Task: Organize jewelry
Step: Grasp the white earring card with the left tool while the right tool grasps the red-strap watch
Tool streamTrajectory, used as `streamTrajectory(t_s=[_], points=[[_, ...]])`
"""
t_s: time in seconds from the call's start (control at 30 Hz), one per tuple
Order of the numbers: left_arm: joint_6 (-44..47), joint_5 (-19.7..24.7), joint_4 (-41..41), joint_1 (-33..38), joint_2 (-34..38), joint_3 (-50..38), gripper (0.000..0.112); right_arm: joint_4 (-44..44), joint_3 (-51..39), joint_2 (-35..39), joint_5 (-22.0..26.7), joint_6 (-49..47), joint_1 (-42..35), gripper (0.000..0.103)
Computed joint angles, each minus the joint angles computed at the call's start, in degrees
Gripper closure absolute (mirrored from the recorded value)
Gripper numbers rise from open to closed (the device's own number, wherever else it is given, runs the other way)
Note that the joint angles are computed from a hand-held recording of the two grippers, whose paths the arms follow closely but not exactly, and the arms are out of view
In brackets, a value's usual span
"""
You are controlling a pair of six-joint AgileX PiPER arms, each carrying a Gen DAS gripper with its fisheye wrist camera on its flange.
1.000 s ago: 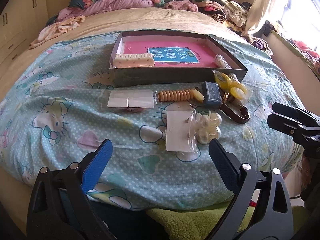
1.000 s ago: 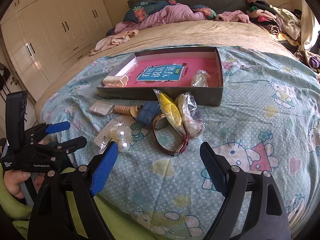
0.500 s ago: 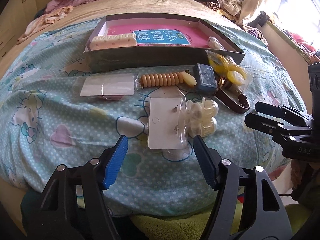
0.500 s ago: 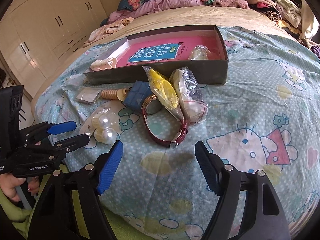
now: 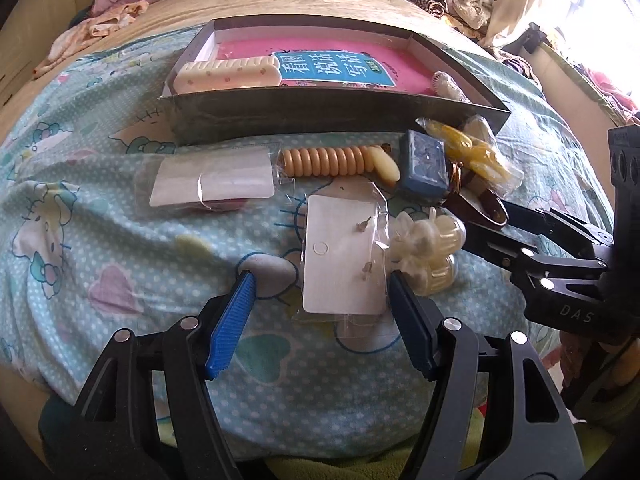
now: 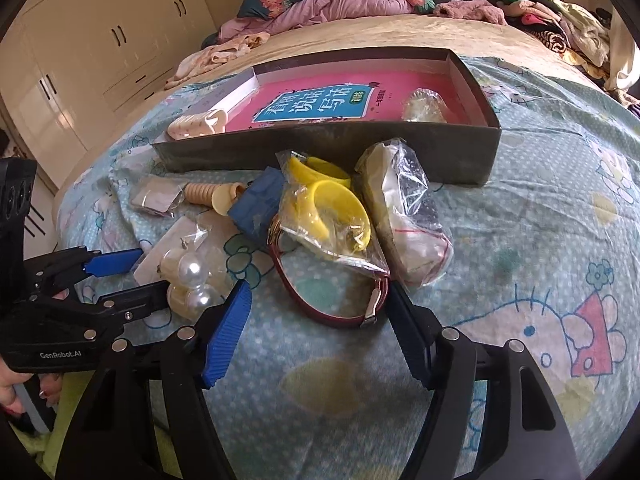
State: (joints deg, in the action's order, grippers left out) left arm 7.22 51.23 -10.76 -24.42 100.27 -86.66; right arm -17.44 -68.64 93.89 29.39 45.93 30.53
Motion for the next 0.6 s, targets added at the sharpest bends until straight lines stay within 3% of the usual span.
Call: streamTrajectory(t_s=[0.23, 0.3, 0.43, 0.6], points=[[0.0, 0.8, -0.2, 0.1, 2.1, -2.8, 0.052, -2.5, -1.5, 2.5, -2.1, 2.2, -0.6, 0.036], [-0.1, 1.0, -0.2, 0.0, 2.8, -3.8, 0.053, -4.4, -1.4, 2.7, -2.5, 3.1, -0.4, 0.045], [0.3, 0.8, -0.8, 0.1, 3.4, -4.8, 0.078, -4.0, 0.2, 1.5, -4.1, 1.4, -0.9, 0.053], [2.9, 0.7, -4.3, 1.4, 2.1, -3.4, 0.080, -1.0, 2.6, -1.5, -3.6, -1.5, -1.3, 0.057]])
